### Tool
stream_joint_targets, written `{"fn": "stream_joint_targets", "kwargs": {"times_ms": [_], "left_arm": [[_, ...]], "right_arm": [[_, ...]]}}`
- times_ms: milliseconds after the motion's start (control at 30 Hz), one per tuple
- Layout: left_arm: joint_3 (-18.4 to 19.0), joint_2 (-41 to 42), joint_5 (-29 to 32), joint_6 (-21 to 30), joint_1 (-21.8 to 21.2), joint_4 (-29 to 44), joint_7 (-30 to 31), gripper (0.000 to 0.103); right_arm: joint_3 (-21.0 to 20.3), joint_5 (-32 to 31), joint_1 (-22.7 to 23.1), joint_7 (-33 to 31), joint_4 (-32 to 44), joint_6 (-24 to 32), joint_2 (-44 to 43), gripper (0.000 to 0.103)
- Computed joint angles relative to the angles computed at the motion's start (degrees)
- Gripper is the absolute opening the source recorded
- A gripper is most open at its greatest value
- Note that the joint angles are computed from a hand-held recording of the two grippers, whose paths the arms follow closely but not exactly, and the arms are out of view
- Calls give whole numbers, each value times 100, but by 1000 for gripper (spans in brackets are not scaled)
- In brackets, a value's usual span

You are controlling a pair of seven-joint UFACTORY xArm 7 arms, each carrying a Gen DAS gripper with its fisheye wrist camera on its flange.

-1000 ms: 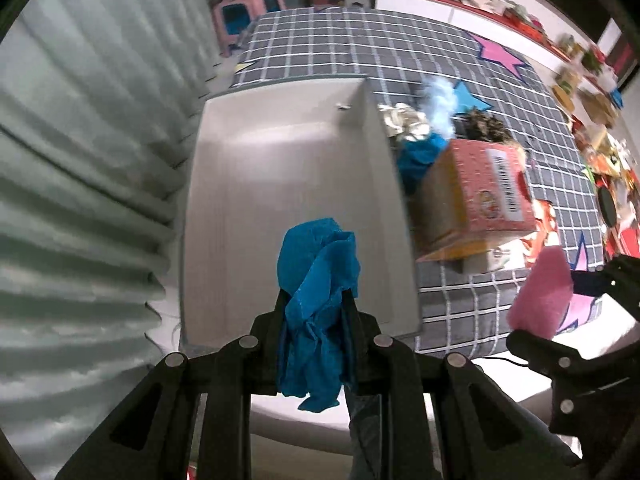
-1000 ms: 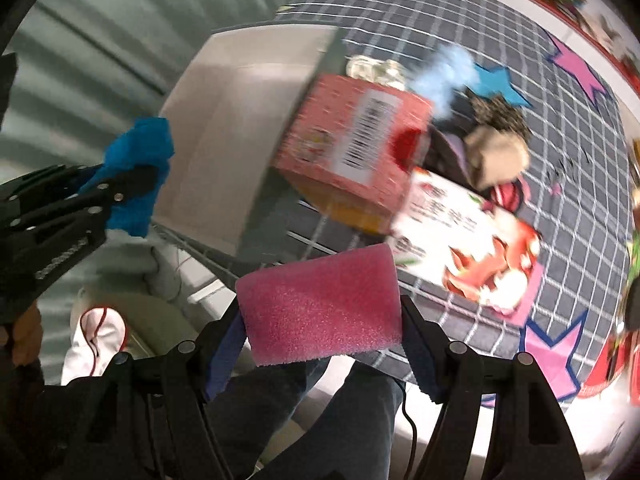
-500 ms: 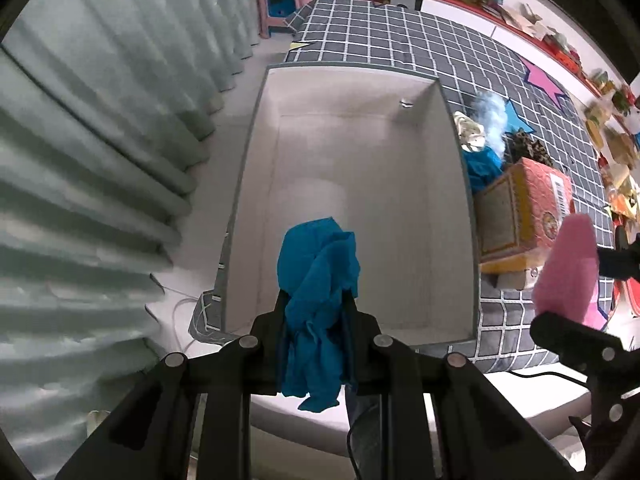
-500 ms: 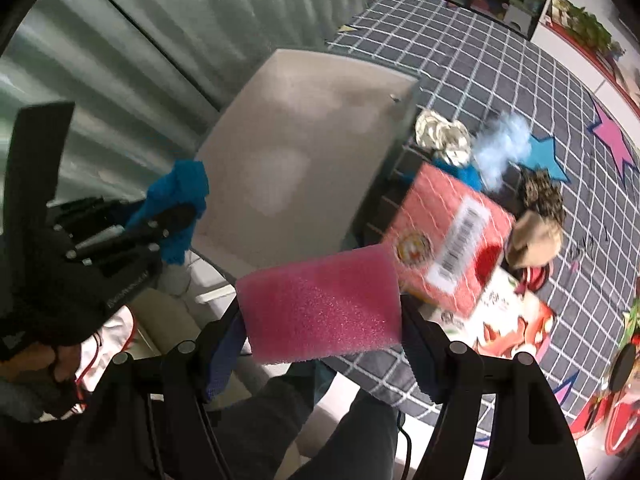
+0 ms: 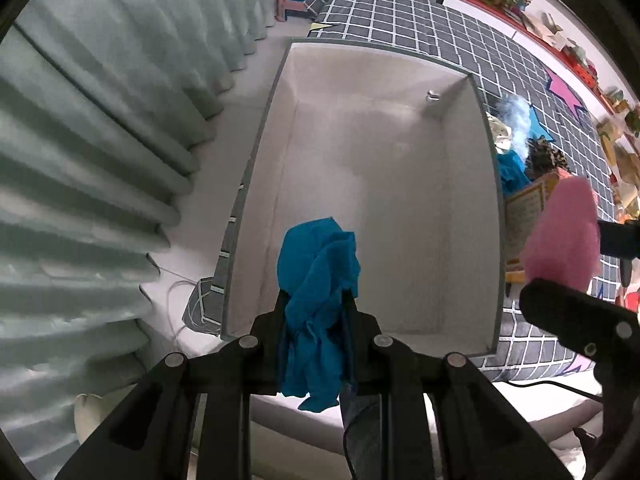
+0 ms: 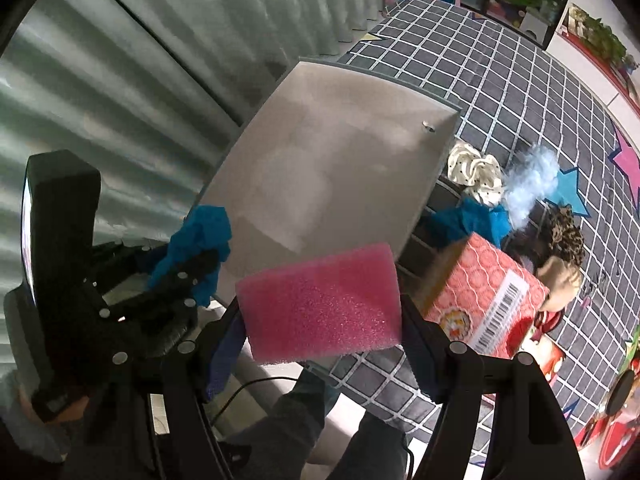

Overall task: Organize soft objects
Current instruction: 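Carry the blue cloth and pink sponge over the white box with both tools, then open both tools to drop the cloth and sponge into the box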

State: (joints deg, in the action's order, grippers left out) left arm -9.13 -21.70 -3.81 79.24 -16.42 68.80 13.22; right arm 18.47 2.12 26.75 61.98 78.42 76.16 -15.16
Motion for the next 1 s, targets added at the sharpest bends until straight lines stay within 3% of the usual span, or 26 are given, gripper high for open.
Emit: {"fn": "stream_joint_targets", "kwargs": {"times_ms": [567, 633, 733, 800, 867, 1000], "left_arm": [[-95, 101, 70, -215, -74, -153, -202, 27], [-85, 107, 29, -249, -94, -171, -219, 32], [-58, 105, -37, -273, -99, -188, -277, 53], [-23, 89, -122, -298, -95, -206, -316, 74], [22, 52, -226, -333, -95, -240, -313, 80], [77, 139, -427, -114, -104, -141, -270, 86]], "right_arm": [[-132, 152, 9, -172, -137, -225, 187, 73], [-144, 184, 6, -184, -198, -293, 147, 73], [-142, 186, 1, -248, -259, -435, 103, 75], [-144, 199, -4, -268, -324, -552, 49, 94], [-153, 226, -15, -286, -421, -716, -31, 100], [-105, 89, -74, -216, -402, -650, -87, 101]]}}
